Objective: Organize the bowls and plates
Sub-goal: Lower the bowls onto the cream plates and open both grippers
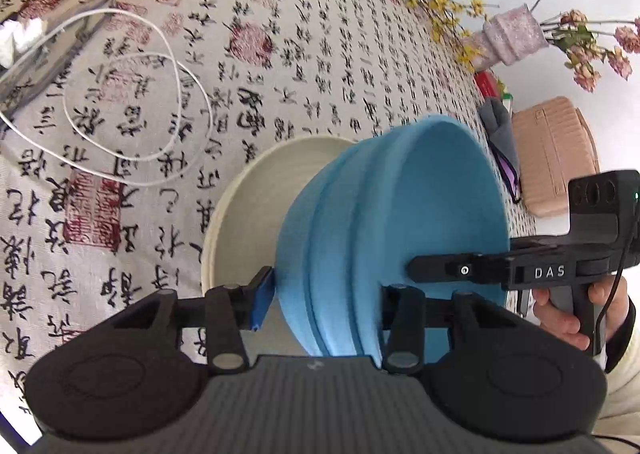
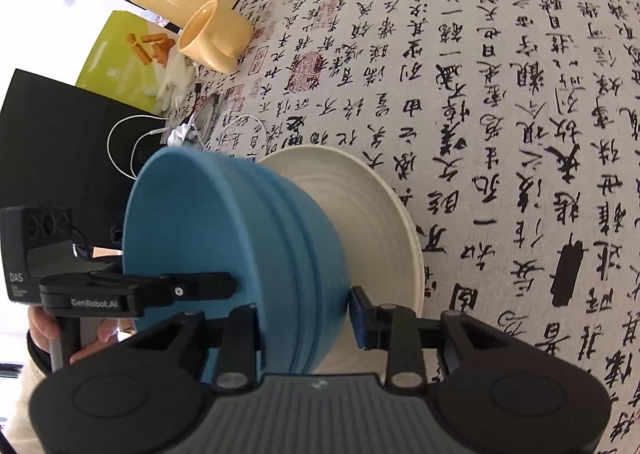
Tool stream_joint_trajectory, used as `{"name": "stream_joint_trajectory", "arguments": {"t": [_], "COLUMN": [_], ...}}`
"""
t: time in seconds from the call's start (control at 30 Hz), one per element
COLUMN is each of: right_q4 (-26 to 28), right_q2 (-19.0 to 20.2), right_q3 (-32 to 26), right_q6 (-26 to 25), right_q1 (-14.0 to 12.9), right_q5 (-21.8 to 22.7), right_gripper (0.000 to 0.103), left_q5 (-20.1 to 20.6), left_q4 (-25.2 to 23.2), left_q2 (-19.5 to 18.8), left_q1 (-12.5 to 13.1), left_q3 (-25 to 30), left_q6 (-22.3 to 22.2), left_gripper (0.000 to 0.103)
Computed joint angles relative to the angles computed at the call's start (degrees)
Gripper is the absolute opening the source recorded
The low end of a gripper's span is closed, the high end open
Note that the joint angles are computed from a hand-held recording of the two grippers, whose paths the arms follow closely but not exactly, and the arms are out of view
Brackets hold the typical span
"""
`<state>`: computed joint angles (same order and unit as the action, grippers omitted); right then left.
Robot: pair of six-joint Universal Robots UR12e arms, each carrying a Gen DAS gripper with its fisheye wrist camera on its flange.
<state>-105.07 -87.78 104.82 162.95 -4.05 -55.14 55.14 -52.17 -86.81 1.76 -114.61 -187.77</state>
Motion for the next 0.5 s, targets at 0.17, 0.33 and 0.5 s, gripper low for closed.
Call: {"name": "stream_joint_trajectory", "arguments": {"t": [0.17, 0.33, 0.5], "right_q4": [-2.78, -6.75, -13.65], "right_q2": [-0.69, -2.81, -6.72], "right_q3": [0.19, 0.97, 3.25], "right_q6": [-0.17, -2.53, -4.97], "right_q1": [0.58, 0.35, -1.11], "right_q5": [-1.04, -1.76, -2.35], "right_gripper": [0.036, 0.062, 0.066], "left_q5": [2.42, 11.42, 16.52], "left_q4": [1.63, 7.21, 12.28], "left_q2": [1.41, 3.58, 5.46], "left_q1": [0.07, -1.91, -4.00], "left_q3": [-0.21, -0.62, -0.93], "left_q6": [-0.05, 0.95, 1.04], "left_gripper": [0.054, 0.061, 0.072]}}
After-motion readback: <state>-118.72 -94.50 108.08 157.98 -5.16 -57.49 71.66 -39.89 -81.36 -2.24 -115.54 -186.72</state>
